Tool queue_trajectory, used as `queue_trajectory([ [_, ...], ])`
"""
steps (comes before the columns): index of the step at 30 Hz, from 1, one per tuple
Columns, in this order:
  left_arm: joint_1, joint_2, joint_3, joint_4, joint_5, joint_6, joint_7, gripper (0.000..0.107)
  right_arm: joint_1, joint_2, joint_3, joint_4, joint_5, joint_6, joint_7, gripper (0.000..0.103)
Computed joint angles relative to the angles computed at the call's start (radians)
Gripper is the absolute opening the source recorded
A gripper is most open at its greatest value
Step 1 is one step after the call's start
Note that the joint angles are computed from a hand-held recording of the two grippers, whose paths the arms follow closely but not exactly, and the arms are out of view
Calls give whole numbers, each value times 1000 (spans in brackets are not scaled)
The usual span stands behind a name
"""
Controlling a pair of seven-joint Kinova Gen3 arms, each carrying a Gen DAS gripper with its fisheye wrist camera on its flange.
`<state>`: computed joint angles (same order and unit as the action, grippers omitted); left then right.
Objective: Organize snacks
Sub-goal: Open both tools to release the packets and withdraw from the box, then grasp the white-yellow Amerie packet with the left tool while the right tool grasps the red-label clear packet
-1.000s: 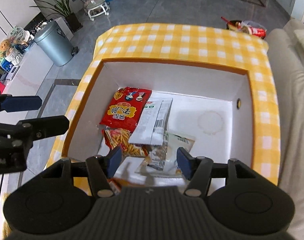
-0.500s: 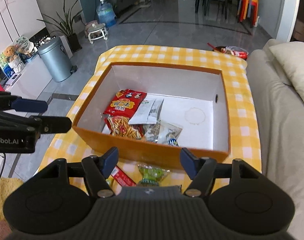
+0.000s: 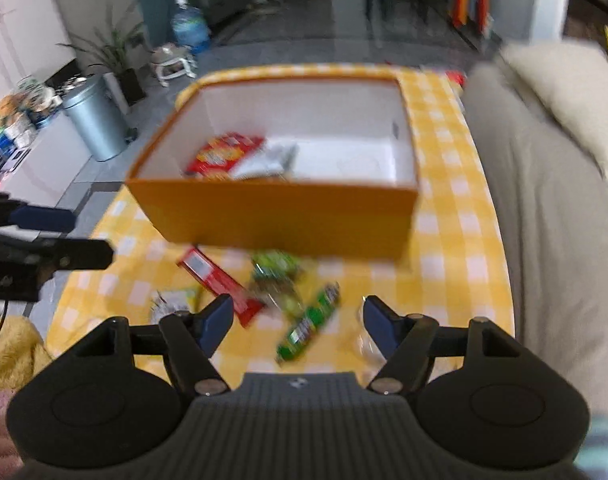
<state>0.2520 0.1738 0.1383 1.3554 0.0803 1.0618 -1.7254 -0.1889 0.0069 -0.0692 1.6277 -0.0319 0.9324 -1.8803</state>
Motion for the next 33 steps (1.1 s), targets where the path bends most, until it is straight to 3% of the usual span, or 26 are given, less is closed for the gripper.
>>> queue_trajectory([
  [11, 64, 67, -17, 30, -96, 59, 227, 82, 22, 24, 17, 108, -9, 41, -137, 64],
  [17, 88, 104, -29, 35, -139, 59, 371, 82, 54, 61, 34, 118, -70, 23, -140, 64],
  [22, 81, 132, -38, 35, -132, 54, 461, 82, 32, 82, 26, 102, -9, 49, -193, 64],
  [26, 74, 153, -37, 29, -130, 52, 487, 83, 51, 106, 38, 94, -33, 80, -205, 62],
  [28, 72, 163, -38, 25, -127, 53, 496, 84, 63, 111, 40, 96, -58, 84, -192, 54],
  [33, 74, 185, -40, 5, -127, 70, 522, 85, 51, 120, 29, 87, -43, 88, -172, 49],
])
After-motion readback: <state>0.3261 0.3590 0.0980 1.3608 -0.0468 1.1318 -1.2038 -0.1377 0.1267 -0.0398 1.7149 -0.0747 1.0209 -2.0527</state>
